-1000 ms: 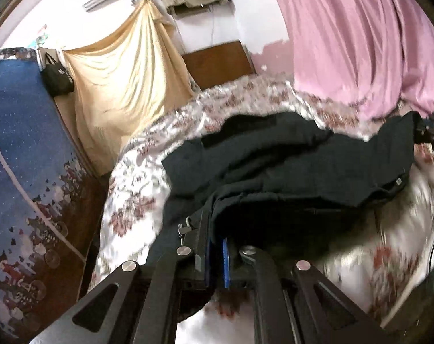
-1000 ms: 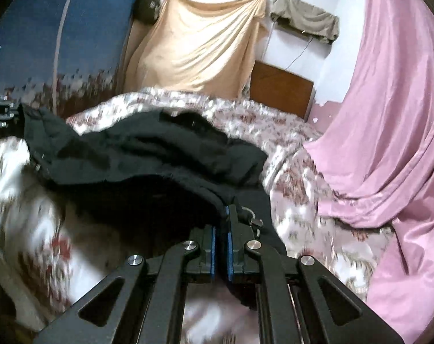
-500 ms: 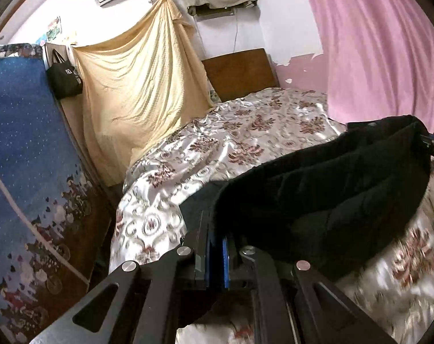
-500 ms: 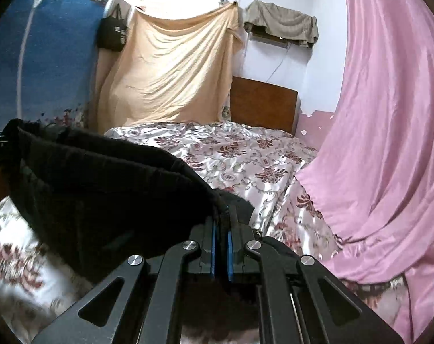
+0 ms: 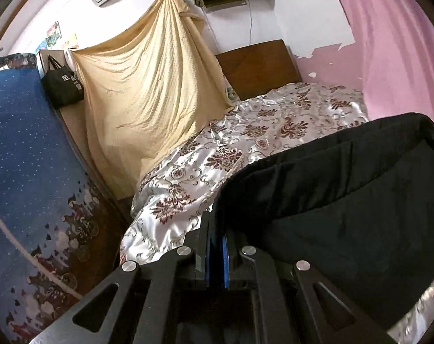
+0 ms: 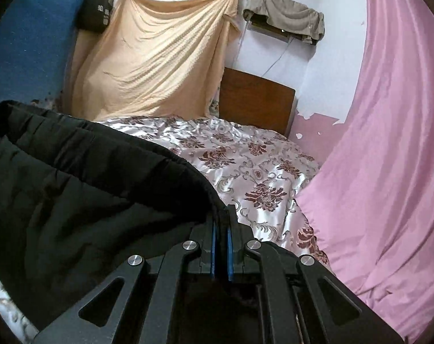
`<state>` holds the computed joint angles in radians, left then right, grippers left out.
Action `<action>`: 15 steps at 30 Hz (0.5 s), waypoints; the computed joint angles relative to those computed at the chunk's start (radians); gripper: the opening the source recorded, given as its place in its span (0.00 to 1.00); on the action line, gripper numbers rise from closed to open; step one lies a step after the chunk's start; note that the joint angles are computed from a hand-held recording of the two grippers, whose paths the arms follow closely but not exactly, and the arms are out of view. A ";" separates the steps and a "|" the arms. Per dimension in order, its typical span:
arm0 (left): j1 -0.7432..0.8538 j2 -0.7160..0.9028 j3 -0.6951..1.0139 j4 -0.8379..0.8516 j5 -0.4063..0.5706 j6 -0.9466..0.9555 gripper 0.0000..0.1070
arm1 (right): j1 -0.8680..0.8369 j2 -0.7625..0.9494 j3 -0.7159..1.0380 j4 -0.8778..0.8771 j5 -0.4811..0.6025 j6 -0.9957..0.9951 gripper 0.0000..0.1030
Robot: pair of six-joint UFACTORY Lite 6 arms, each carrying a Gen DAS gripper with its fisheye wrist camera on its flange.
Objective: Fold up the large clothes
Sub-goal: 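Lift the grasped edge with both tools and fold it over the other half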
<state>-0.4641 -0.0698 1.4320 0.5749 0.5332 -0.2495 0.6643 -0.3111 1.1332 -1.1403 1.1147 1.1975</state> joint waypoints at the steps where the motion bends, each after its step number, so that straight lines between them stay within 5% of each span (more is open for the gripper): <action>1: 0.002 0.025 0.012 0.013 -0.012 -0.016 0.06 | -0.034 0.023 0.010 0.002 -0.038 -0.007 0.05; 6: 0.010 0.227 0.126 0.047 -0.051 -0.103 0.06 | -0.201 0.200 0.043 -0.043 -0.201 0.074 0.05; 15: 0.031 0.438 0.175 0.143 -0.111 -0.231 0.06 | -0.275 0.408 0.040 -0.132 -0.292 0.206 0.05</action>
<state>-0.4327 0.3685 1.6075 0.7181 0.4220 -0.4802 0.3893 0.0966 1.1727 -1.2727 0.8228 1.4036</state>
